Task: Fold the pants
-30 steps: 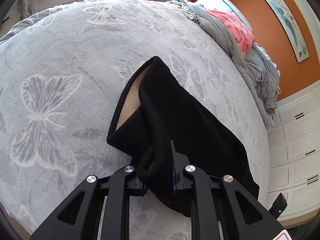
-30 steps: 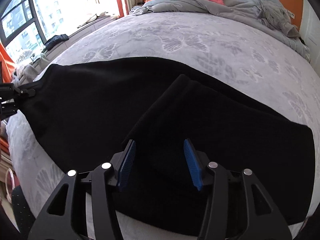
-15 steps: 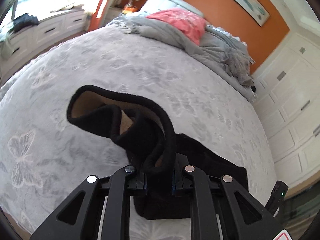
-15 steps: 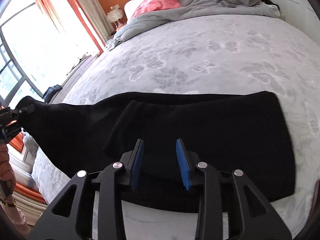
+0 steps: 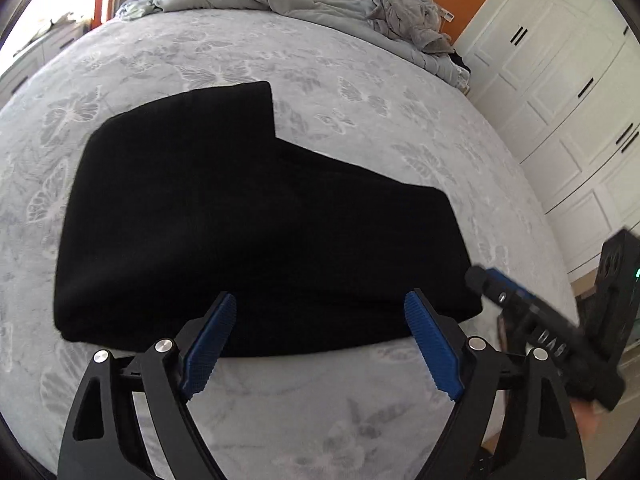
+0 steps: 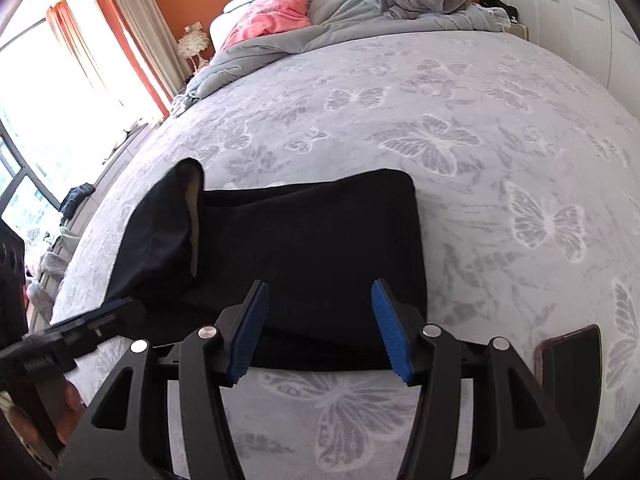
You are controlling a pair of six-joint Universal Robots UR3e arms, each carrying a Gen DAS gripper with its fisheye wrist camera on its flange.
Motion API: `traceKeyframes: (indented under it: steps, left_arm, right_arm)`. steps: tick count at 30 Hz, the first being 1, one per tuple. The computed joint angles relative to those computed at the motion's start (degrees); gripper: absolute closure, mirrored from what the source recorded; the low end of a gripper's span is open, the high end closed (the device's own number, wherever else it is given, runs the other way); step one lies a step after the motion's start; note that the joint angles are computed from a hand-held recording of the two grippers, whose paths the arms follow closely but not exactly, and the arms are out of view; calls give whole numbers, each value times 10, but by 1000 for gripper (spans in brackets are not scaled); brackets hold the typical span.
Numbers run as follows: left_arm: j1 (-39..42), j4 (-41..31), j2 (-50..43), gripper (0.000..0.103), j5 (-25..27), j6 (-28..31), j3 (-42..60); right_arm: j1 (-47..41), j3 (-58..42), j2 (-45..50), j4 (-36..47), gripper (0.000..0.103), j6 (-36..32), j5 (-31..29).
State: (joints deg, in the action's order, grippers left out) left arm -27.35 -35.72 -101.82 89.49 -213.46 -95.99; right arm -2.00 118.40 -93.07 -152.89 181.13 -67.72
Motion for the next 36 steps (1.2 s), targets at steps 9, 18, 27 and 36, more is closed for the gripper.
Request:
traceKeyframes:
  steps: [9,18,27,36]
  left_arm:
    - [20,-89,146,20,129,7,-102]
    - [166,-120,331,20,96,93,-258]
    - [193,-132,375,20,97,118,-294]
    - [129,-164,349,20,140,71,-240]
  right_arm:
    - [136,-254,221,52,41,85,47]
    - [222,-421,388,78,52,190,-8]
    - [263,-457,367,94,73,197,-54]
    - [257,-530,242,144,96,117,-53]
